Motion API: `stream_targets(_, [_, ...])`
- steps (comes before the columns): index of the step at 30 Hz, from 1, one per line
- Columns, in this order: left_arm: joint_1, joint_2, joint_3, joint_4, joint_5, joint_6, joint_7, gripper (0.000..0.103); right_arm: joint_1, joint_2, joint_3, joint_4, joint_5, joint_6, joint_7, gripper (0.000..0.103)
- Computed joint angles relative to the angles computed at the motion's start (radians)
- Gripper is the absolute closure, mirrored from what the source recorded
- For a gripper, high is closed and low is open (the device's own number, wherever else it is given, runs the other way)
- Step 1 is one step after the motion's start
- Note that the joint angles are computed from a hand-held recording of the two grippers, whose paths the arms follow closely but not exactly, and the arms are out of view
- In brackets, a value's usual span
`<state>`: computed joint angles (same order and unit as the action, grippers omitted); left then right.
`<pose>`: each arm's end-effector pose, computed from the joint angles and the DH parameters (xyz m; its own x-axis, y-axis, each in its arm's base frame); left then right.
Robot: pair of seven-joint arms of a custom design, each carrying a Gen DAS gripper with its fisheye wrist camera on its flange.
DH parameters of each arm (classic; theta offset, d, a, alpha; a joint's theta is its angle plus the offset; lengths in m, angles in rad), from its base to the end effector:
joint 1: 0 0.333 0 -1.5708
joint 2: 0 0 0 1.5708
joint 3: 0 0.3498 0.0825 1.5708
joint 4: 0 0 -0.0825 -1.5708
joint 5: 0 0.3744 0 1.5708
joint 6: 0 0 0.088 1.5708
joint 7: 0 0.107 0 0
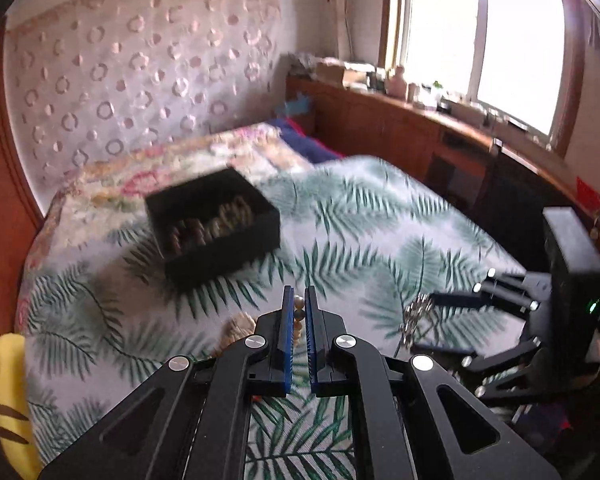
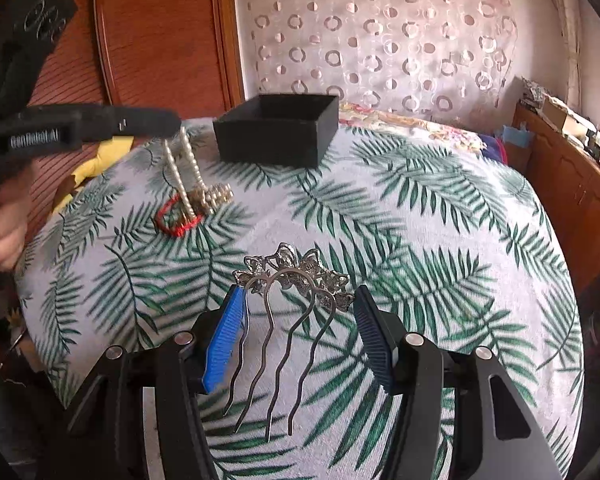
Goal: Organize jewelry
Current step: 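Lift the silver hair comb with the right tool while the left lifts the pearl strand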
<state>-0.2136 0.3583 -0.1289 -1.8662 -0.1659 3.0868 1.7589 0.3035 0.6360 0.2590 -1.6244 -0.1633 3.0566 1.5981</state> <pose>0.6533 -0.2062 0.4669 -0.3482 -0.9368 0.0338 -0.6158 0.2013 -0.7618 0.6531 0.3728 0.3915 0.5612 -0.8265 -0.0445 -0.5823 -0.3560 -0.7309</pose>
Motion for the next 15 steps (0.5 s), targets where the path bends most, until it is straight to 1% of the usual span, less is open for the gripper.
stream_targets(3, [-0.019,-0.012,0.029,0.009,0.013,0.015,-0.021,0.099,0.002,-0.002,0.005,0.015,-0.003,0.005,-0.008,0.044])
stream_targets(4, [-0.007,-0.019,0.022,0.004,0.011,0.021,-0.016,0.099,0.001,-0.001,0.008,0.022,-0.004,0.004,-0.013,0.044])
stream_targets(7, [-0.016,-0.023,0.04,0.01,0.02,0.031,-0.031,0.099,0.01,0.007,0.007,0.054,-0.006,-0.002,-0.021,0.044])
stream_targets(10, [-0.006,-0.027,0.035,0.018,0.018,0.036,-0.032,0.099,0.015,0.017,0.009,0.084,-0.005,-0.013,-0.034,0.044])
stream_targets(15, [-0.026,-0.032,0.066,0.039,0.039,0.043,-0.054,0.099,0.035,0.039,0.0,0.15,-0.002,-0.035,-0.052,0.044])
